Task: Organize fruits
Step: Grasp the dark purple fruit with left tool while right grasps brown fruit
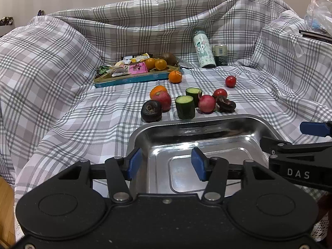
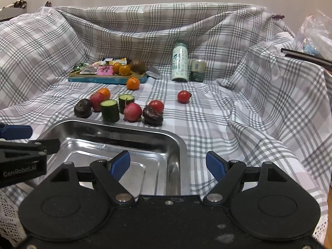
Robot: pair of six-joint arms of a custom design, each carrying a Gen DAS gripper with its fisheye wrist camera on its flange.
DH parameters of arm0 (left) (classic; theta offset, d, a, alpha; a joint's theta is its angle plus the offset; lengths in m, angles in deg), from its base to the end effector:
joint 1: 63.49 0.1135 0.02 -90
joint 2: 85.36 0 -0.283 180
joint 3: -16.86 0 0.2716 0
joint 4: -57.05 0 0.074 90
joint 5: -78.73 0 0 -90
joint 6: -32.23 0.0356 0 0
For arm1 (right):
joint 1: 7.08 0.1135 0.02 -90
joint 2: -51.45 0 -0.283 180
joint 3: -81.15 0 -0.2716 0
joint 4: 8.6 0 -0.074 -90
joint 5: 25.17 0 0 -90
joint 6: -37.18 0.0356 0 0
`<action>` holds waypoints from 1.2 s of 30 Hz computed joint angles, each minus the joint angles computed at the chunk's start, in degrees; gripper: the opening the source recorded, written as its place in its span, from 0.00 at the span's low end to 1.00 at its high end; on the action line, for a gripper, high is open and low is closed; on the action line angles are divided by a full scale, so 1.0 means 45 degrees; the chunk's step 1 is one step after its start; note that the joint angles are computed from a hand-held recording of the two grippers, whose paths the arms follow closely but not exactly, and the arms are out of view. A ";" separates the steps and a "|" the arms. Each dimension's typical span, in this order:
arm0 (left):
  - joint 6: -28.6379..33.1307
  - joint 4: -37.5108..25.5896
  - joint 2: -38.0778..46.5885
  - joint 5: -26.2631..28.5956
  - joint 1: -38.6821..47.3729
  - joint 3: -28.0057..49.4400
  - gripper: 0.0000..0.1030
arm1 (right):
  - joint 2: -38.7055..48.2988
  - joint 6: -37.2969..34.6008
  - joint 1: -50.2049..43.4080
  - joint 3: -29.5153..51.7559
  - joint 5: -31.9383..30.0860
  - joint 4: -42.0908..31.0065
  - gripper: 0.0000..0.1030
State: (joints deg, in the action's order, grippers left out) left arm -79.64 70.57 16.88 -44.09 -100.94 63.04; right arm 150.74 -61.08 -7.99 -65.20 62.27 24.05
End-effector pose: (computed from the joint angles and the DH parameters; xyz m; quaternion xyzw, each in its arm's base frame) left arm 0.2564 -0.1721 0.0945 0.0064 0.8855 0.0337 0.4634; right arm 0.2696 -0.0027 0.0857 -0.0670 0.8761 -0.0186 0.4772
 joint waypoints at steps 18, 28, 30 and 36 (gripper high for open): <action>0.1191 -0.1921 0.0547 0.2139 0.2255 0.2675 0.57 | 0.0702 -0.0065 -0.0686 0.3960 -0.2078 -0.4021 0.76; 0.2593 -0.2263 0.2286 0.2936 0.3289 0.4656 0.57 | 0.2969 0.0078 -0.0460 0.7209 -0.1779 -0.5529 0.54; 0.2755 -0.2465 0.2589 0.3027 0.3394 0.5009 0.57 | 0.3317 0.0156 -0.0456 0.7647 -0.1815 -0.5753 0.53; 0.2954 -0.2459 0.3287 0.3460 0.3730 0.5527 0.57 | 0.4306 0.0257 -0.0449 0.8839 -0.2253 -0.6187 0.53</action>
